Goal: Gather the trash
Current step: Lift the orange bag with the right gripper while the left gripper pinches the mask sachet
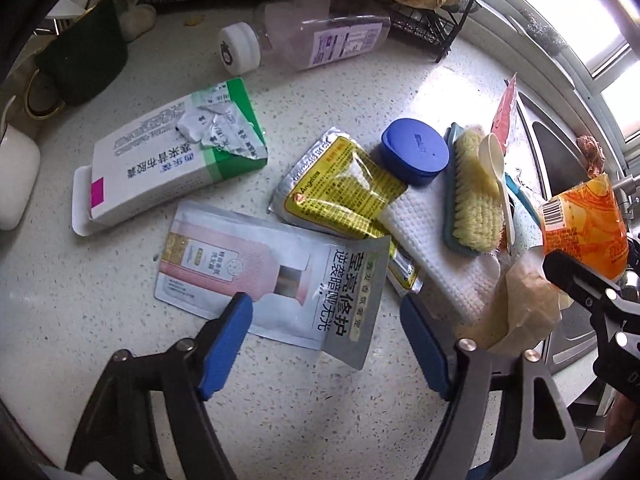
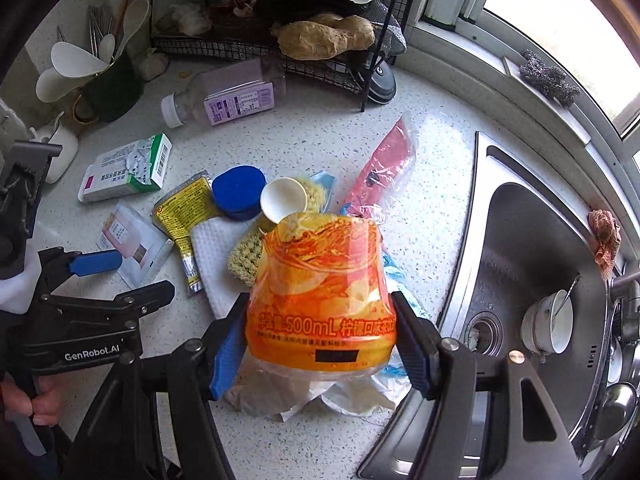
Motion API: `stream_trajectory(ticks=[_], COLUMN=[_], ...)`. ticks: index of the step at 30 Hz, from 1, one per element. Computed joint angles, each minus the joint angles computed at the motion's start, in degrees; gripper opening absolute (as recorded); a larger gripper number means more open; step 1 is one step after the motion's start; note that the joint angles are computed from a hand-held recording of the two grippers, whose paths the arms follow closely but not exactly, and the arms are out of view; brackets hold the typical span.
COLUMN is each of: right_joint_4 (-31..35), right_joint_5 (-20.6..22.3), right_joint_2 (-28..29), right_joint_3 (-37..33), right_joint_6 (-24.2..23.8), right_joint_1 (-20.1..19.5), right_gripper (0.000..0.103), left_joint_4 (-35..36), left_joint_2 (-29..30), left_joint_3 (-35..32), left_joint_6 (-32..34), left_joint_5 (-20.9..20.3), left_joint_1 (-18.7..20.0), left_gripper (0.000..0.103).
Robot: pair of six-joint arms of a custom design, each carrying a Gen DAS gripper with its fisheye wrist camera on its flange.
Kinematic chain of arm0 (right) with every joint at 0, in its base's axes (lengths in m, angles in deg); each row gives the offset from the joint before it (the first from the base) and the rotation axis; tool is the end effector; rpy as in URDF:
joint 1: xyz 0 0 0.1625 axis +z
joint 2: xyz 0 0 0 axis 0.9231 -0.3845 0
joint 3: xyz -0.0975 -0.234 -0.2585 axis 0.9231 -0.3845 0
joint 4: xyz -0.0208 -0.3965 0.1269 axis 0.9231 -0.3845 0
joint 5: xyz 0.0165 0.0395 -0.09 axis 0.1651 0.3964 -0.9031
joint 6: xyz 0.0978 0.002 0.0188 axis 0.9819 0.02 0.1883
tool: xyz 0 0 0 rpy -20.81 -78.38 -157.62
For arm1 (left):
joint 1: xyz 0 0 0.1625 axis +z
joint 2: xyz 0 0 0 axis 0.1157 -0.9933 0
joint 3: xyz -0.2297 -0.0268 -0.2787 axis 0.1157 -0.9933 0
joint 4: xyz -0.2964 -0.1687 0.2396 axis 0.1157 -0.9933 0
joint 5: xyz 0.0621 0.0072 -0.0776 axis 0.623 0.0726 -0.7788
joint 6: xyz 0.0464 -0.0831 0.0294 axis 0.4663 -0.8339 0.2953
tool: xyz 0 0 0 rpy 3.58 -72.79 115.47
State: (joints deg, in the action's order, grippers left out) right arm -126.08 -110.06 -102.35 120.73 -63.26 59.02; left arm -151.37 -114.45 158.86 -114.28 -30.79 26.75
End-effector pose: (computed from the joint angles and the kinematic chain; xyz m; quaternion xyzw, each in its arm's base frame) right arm 0.4547 -0.5129 0.3860 0.2526 -0.8832 0.0894 0.3850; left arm -0.4080 -0.4904 0.3236 0.0165 0.9470 -0.1301 0.2931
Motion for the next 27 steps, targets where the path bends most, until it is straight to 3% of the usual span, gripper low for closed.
stream_trajectory(ticks=[3,4,5,6,15,27], right_joint_4=[0.6,0.6,0.5,0.3,-0.3,-4.0], right_joint_5=[0.0,0.1,0.3,0.3,2.4,5.3], right_joint_2=[-0.1,-0.2,-0.3,-0.5,-2.2,-7.5], right_joint_3=[-0.3,-0.1,0.0,0.2,0.6,3.3], right_joint_6=[0.3,0.4,0.2,0.2,0.5,-0.4], right_joint_1=[0.1,0.1,0.0,0.1,1.7,4.8], right_gripper=[0.065,0.065,0.065,0.065,0.065,0.065], left_joint_4=[1.7,1.1,-0.5,-1.9,-4.7,1.7], left_joint_2=[0.9,1.1,0.8,0.6,-2.4,0.0], left_joint_3=[-1.3,-1.5,-1.1,-0.8,1.4,-5.5], left_joint_6=[-0.1,0.2,0.9,1.4,-0.5,-5.0], left_joint_5=[1.0,0.7,-0.1,-1.0,1.7,5.7], left_joint_1=[0.1,0.3,0.6,0.8,-2.4,-9.4], left_gripper=[0.041,0.023,0.012,0.007,0.001,0.001])
